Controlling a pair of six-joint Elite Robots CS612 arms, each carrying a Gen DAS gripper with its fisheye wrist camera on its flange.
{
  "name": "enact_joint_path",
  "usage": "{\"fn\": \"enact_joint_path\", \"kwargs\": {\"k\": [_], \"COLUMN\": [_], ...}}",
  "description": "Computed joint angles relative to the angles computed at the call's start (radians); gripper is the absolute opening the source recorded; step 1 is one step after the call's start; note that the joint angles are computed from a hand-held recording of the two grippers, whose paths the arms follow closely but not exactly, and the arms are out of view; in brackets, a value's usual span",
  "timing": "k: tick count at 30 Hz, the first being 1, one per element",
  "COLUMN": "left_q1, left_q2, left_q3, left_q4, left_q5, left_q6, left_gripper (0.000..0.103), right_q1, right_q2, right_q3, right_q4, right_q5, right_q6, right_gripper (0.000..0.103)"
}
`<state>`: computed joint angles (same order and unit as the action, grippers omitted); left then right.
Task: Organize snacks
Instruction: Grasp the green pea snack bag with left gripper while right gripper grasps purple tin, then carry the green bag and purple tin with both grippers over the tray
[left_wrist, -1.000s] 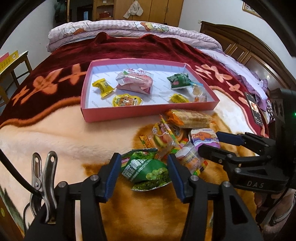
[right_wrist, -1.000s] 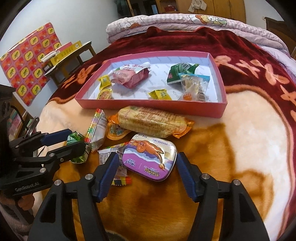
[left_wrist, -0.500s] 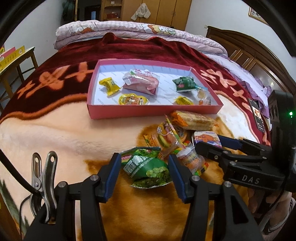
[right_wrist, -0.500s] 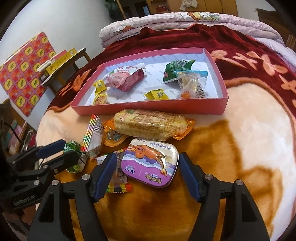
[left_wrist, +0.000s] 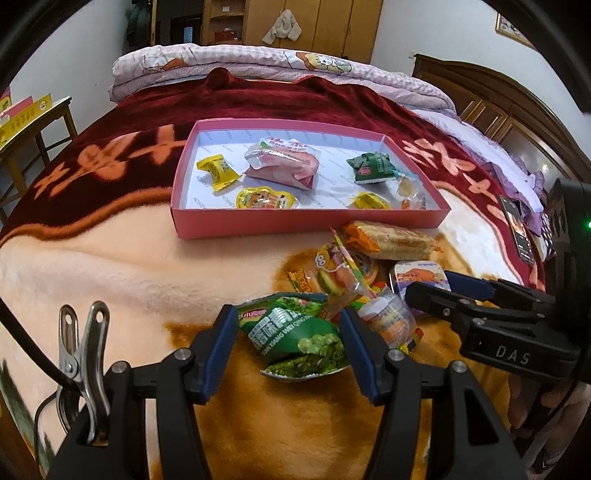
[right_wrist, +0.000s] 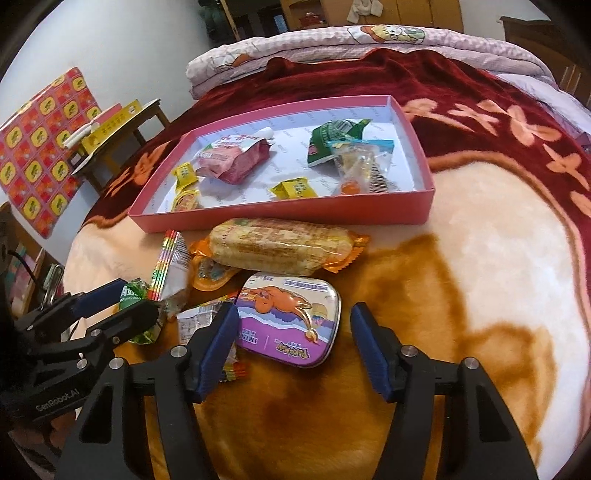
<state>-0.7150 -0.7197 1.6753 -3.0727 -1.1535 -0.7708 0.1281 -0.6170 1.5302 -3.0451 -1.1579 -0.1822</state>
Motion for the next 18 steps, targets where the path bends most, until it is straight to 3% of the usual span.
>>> {"fn": "enact_joint_path", "kwargs": {"k": [4,9,11,13,16,18], "left_q1": [0.000,-0.002,0.006,0.001,0.001,0.004], "left_q2": [0.003,0.014,0.020,0.020,0.018,0.015], "left_q3": [0.001,-0.013,-0.021,-0.022,-0.020,-0.013], "left_q4": [-0.012,0.011,0.025,0.034,0.027,0.010], "left_q5": [0.001,0.010,-0.029,-0.009,-0.017,-0.031], "left_q6": [-0.006,0.003,-0.010,0.000,0.000,-0.001], "left_gripper": [0.061,0.062,0.062,0.060,0.055,0.046], "right_q1": [0.006,0.034,0.033,0.027,0.023,0.022], "right_q2": [-0.002,0.005,0.010,0.010,0.009,0.008], "right_q3": [0.003,0.013,0.009,0.009,0.010,0.012], "right_q4": [0.010,-0.056,-0.067,-0.060,-0.057,-0.056], "right_q5": [-0.004,-0.097,-0.097,-0.075,-0.067,-0.066], "right_q6": [-0.037,-0.107,-0.101,-0.091,-0.085,-0.087], "right_gripper": [0.065,0.069,0.069,0.069,0.066,0.066]}}
